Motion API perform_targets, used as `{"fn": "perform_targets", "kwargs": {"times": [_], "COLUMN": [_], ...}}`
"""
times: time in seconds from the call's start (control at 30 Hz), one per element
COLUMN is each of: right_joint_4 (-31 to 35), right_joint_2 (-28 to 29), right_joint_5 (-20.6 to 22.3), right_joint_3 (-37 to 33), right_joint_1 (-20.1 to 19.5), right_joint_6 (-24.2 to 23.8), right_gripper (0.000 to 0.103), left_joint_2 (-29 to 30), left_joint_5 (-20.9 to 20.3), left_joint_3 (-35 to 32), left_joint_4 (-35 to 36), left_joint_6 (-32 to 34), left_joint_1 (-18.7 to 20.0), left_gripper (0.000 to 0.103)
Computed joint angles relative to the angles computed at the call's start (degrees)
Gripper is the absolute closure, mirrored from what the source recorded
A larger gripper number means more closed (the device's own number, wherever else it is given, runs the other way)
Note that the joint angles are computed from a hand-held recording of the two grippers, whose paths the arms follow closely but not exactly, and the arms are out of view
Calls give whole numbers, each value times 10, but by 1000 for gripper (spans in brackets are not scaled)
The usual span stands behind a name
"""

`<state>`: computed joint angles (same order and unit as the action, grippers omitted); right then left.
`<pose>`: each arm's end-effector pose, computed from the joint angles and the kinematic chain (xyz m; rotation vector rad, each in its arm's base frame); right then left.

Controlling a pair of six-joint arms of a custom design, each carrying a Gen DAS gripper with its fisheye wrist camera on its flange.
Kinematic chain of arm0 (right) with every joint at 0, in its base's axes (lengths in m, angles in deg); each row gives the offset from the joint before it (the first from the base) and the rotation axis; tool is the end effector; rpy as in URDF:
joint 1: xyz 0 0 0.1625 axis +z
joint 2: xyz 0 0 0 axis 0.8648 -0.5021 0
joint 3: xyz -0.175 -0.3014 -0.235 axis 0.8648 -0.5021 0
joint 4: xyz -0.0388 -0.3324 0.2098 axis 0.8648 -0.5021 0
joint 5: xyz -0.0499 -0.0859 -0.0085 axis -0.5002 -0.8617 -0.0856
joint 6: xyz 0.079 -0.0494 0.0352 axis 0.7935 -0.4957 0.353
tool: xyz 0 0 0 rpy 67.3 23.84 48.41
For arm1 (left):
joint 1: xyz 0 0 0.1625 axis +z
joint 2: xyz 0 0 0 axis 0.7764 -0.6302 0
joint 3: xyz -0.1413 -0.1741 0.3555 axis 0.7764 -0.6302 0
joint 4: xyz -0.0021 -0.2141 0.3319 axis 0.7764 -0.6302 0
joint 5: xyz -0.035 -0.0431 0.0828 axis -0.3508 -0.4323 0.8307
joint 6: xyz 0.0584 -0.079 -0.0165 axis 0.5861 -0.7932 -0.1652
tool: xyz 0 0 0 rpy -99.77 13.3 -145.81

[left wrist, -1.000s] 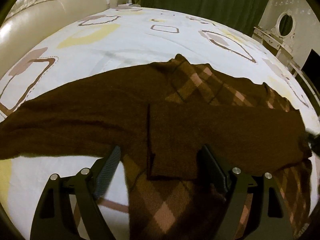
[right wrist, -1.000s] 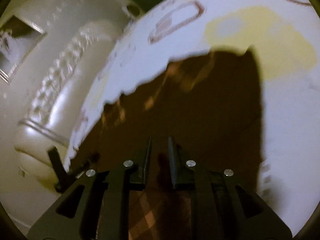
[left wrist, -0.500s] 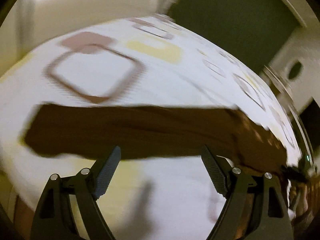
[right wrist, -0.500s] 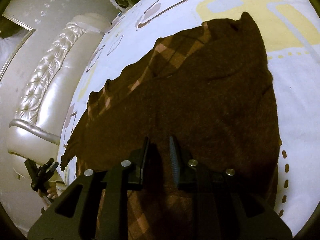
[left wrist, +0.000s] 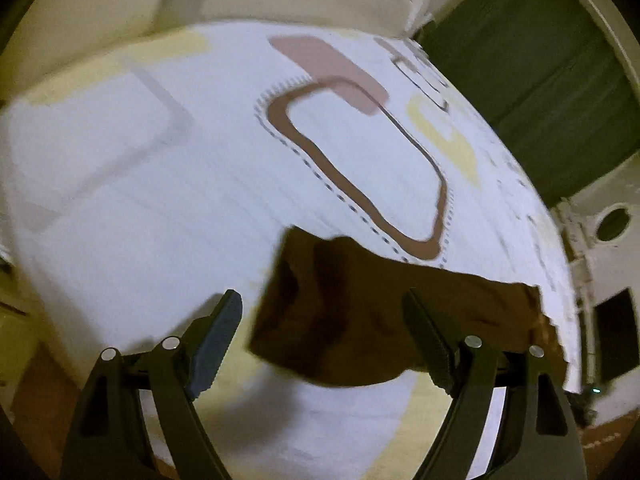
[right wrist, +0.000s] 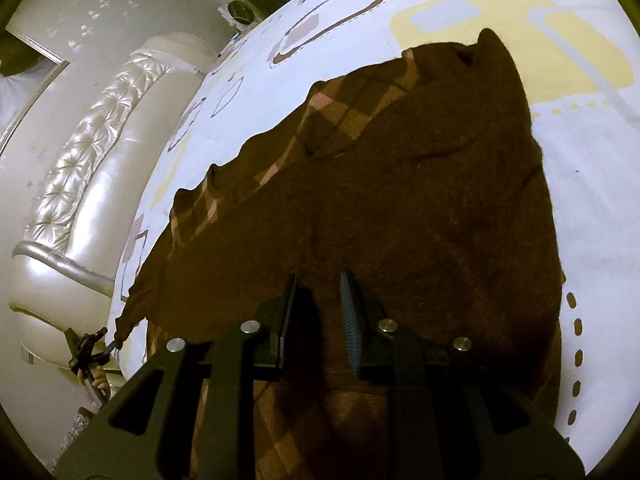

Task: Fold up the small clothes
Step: 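Grasp a sleeve cuff with the left tool and lift it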

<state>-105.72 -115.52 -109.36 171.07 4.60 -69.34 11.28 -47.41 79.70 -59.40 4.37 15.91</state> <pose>-0.1144 -0.5543 0.4446 -0.3492 -2.6941 1.0881 -0.1318 -0.7555 0.2536 0.0672 2.7643 -0.7711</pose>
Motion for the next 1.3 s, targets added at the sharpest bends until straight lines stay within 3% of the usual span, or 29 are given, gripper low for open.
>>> {"fn": "perform_targets", "kwargs": {"times": [0.1,0.23,0.3,0.33,0.4,0.47,0.7,0.9,1.07,1.3], "right_joint_4": [-2,-6,-9,-15,-26,-35,-38,-53,-49,-26], "right_joint_2": [1,3,4,4,5,6,6,-10,-36,-85], "right_joint_5": [-4,-8,-5,-6,-5,-5,-12,-6,-9,5], "right_joint_3": [0,0,1,3,7,11,11,33,58,89], "right_joint_1": [2,4,4,5,6,8,14,17,24,20], "right_joint_6": [1,1,2,2,1,2,8,9,-15,-45], "right_gripper": [81,78,74,73,68,66,63,59,57,50], "left_joint_2": [7,-5,-10,-10,-10,-9,-28,-28,17,139], "left_joint_5": [-21,-77,-83,-88,-89,-123,-103,-87,-77,-98], "left_joint_3": [-5,9,17,18,20,18,43,5,-65,-193], "left_joint_4": [1,-27,-39,-35,-29,-19,-73,-64,-19,50], "left_joint_6": [6,-1,-16,-23,-27,-28,-29,-11,11,23], "left_joint_1": [7,26,30,32,31,35,0,-70,-140,-218], "left_gripper": [22,25,41,55,66,92,95,95,95,95]}}
